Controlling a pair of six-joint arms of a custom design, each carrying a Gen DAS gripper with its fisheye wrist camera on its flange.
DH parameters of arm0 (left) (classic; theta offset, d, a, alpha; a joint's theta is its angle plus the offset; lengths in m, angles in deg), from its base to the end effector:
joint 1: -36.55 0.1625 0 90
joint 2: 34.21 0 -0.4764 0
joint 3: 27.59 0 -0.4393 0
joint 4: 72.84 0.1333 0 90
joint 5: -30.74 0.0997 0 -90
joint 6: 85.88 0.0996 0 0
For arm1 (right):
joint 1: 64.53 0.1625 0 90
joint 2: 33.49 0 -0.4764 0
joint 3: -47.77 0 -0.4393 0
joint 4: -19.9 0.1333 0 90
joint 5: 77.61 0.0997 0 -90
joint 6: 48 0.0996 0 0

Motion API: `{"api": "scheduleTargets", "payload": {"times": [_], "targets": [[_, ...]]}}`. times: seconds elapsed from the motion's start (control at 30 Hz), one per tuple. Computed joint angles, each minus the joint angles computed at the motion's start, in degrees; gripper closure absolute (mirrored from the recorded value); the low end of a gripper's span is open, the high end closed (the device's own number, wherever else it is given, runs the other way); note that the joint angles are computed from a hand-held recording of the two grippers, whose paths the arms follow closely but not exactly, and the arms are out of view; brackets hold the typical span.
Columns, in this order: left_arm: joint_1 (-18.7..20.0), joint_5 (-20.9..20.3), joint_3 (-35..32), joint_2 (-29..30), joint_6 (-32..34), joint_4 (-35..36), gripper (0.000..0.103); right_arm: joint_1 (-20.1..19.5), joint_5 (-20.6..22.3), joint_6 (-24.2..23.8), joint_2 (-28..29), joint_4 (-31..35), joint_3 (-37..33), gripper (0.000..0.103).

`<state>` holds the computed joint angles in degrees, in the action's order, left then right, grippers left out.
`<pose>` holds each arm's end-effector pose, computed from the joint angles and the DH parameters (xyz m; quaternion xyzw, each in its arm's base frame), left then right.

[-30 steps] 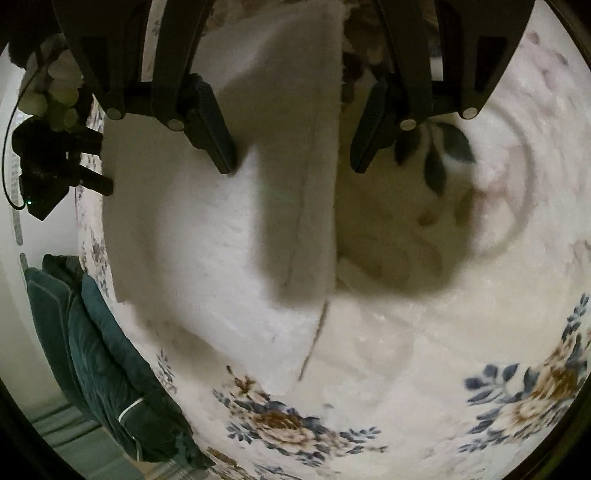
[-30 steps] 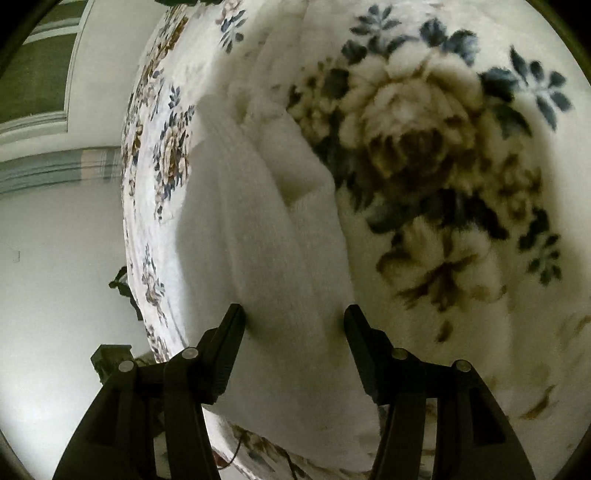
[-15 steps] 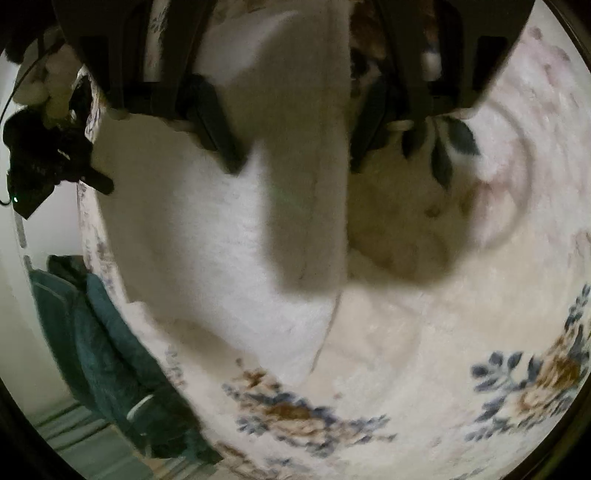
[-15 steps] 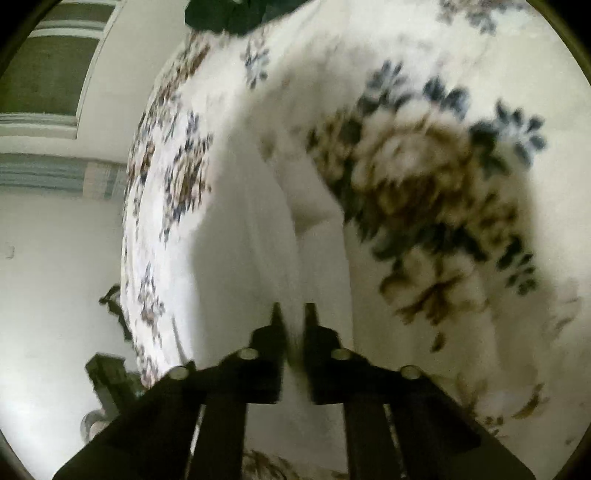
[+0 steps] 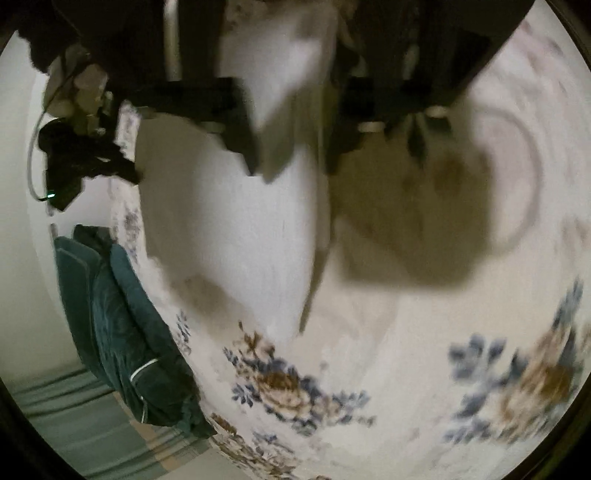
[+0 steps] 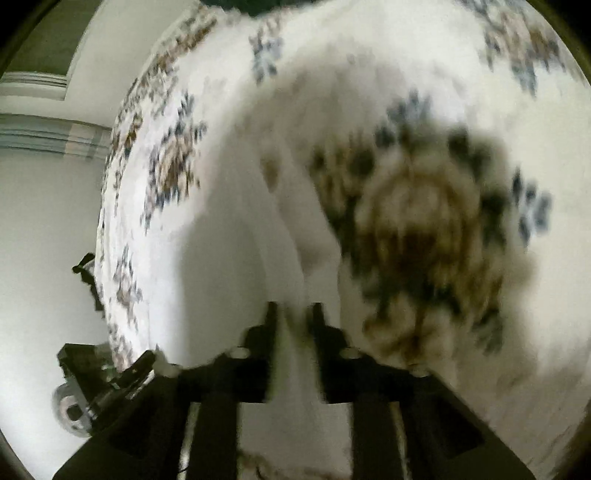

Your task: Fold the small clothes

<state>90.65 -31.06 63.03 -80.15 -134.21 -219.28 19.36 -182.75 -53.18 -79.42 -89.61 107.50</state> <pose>-0.2990 -0.7207 0.1303 -0.1293 0.9564 -0.2362 0.1131 0.0144 -0.8732 0.3143 -0.0146 -0.9900 0.0362 0.1358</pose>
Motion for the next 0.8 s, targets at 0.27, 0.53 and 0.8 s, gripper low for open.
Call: {"api": "scheduleTargets", "payload": {"times": [0.27, 0.53, 0.8], "targets": [[5.09, -1.38, -17.23, 9.13, 9.11, 6.10, 0.048, 2.94, -4.07, 1.18, 13.04, 5.53, -19.46, 0.056], [5.66, -1.24, -21.07, 11.34, 11.99, 7.71, 0.098, 3.93, -4.99, -4.31, 15.04, 3.47, -21.23, 0.098], [5.92, -1.11, -16.37, 9.14, 8.74, 3.02, 0.054, 3.40, -10.77, -10.29, 21.52, 15.51, -30.58, 0.088]]}}
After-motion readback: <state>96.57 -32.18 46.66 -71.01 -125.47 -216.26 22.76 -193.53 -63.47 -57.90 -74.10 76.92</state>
